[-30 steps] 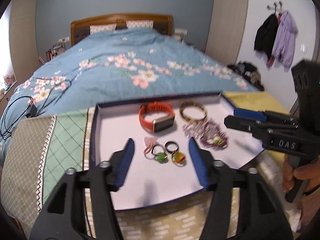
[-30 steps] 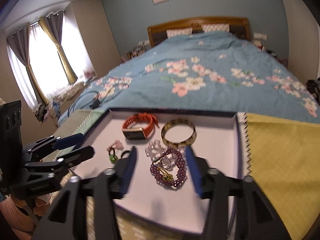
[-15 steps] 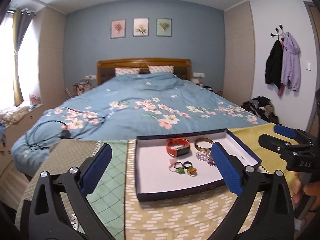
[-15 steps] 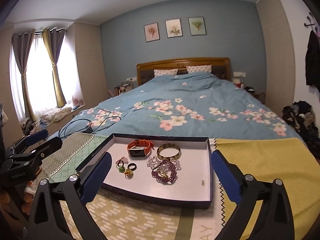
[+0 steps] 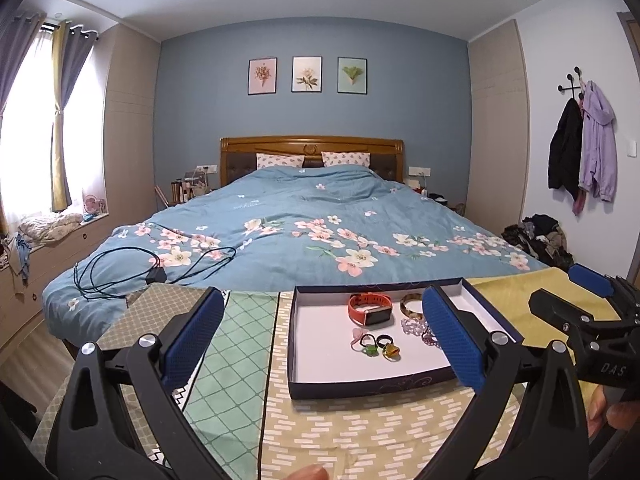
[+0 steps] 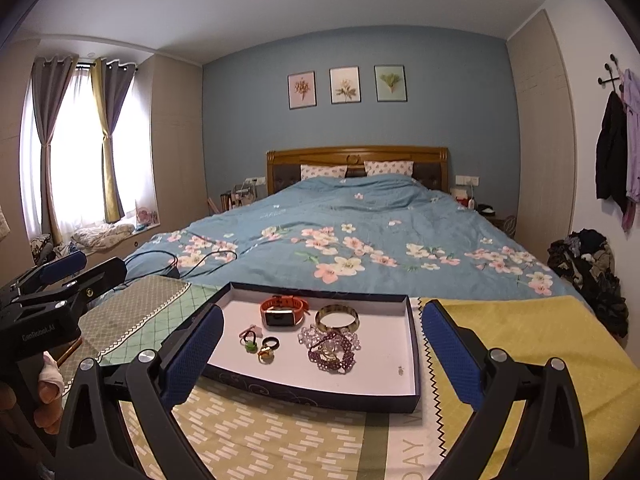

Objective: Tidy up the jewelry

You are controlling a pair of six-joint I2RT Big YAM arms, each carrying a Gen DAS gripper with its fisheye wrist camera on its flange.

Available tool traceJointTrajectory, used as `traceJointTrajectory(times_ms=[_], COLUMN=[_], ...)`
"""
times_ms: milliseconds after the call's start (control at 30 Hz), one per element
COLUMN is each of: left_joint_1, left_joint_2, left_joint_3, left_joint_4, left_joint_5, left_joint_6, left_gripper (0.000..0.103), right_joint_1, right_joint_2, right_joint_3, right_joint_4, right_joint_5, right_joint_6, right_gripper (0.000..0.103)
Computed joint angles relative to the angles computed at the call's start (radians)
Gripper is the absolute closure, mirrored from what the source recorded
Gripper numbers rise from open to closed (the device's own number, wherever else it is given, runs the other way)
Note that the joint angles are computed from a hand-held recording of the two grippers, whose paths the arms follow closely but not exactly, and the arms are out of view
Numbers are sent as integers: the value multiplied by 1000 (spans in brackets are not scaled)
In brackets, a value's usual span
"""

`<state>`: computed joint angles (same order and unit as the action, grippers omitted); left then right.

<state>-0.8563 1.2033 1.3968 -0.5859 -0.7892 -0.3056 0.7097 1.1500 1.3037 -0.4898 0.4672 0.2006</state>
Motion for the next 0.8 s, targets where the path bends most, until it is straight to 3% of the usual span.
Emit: traceJointTrajectory(times_ms=[200, 800], left_joint_1=[-33, -72], left_joint_2=[-16, -39], left_joint_3=[-8, -23], left_joint_4=[22, 60], left_joint_5=[-50, -87], left_joint_6=[18, 52], left_gripper=[5, 5], right_joint_1=[19, 40], right_joint_2=[-17, -44], right_joint_3=[-18, -40], right_joint_4=[21, 61], right_joint_5=[33, 80], right_joint_6=[-17, -39], right_gripper=[7, 7])
